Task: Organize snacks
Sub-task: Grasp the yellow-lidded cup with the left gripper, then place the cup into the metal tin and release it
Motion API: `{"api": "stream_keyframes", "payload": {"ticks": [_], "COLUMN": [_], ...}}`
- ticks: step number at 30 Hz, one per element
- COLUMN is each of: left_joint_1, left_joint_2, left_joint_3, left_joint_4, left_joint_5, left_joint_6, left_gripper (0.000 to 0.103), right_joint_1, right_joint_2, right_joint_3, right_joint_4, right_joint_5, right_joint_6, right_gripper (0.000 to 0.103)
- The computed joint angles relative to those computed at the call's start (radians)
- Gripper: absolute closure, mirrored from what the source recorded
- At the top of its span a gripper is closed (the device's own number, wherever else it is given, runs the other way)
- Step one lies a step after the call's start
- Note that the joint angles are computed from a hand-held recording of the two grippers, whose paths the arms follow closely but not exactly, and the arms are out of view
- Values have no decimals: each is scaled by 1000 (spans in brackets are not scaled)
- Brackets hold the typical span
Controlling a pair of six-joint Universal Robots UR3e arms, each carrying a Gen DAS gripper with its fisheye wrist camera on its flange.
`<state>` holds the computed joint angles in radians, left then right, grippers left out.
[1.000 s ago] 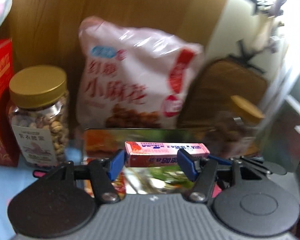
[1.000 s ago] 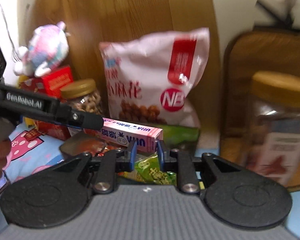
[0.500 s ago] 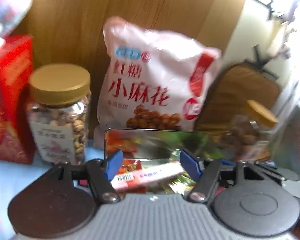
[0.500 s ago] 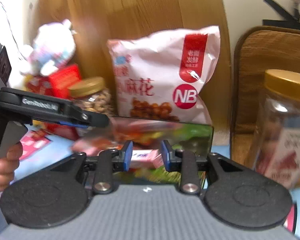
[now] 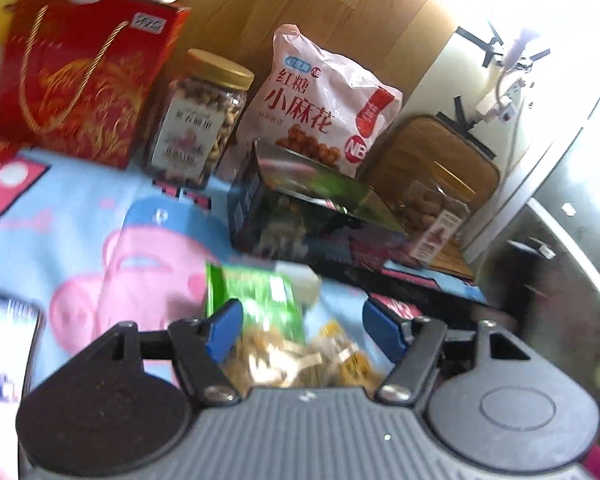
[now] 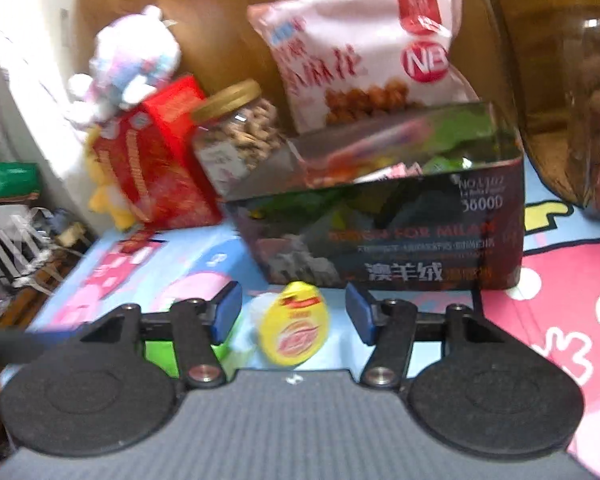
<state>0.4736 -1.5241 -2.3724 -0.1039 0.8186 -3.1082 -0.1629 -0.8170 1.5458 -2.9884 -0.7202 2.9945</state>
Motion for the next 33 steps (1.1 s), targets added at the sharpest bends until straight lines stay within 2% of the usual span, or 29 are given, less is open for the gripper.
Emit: {"api": "stream_keyframes", "payload": {"ticks": [2, 3, 4, 7, 11, 13, 14, 15, 17, 19, 20, 22, 24, 27, 29, 30, 33], "left_joint_1": [43, 62, 83, 98, 66, 18, -7, -42, -120, -217, -261, -354, -433, -501, -528, -534, -537], "left_joint_2": [91, 136, 189, 278, 270, 224, 189, 147, 58, -53, -101, -208, -302, -386, -417, -421, -428], "left_joint_3": [-68, -97, -124, -161, -137, -110, -89, -65, -10, 75, 114, 204, 294, 381, 414, 420, 408], "left_joint_4": [-63, -94, -133, -180, -188, -154, -139, -120, -80, -55, -48, -30, -32, -70, -88, -100, -116], "left_joint_5": [-30, -38, -46, -41, -63, -60, -60, -59, -52, -35, -26, -3, 27, 32, 48, 54, 48], "left_joint_6": [51, 76, 105, 147, 149, 132, 127, 117, 88, 61, 51, 29, 1, -27, -31, -29, -23], "left_gripper": [35, 35, 35, 35, 35, 35, 35, 35, 35, 35, 35, 35, 35, 35, 35, 35, 35], "right_joint_1": [-16, -31, -38, -74, -216, -328, -391, -458, -541, -602, -622, -660, -711, -781, -793, -794, -762], "right_joint_2": [47, 62, 51, -21, -174, -270, -324, -395, -490, -572, -600, -659, -737, -845, -906, -932, -953], "right_joint_3": [-53, -71, -63, 46, 275, 405, 453, 485, 514, 544, 569, 652, 764, 841, 897, 929, 1038], "right_joint_4": [92, 146, 160, 73, 57, 148, 270, 469, 761, 957, 991, 974, 893, 1008, 1009, 985, 747], "right_joint_5": [72, 132, 132, 95, 81, 125, 157, 184, 201, 176, 164, 168, 184, 205, 201, 197, 188], "right_joint_6": [12, 14, 21, 11, -149, -302, -423, -585, -839, -1042, -1102, -1155, -1168, -1338, -1395, -1410, -1359], "right_gripper": [46, 57, 57, 57, 57, 57, 57, 57, 57, 56, 55, 51, 37, 34, 34, 34, 35]}}
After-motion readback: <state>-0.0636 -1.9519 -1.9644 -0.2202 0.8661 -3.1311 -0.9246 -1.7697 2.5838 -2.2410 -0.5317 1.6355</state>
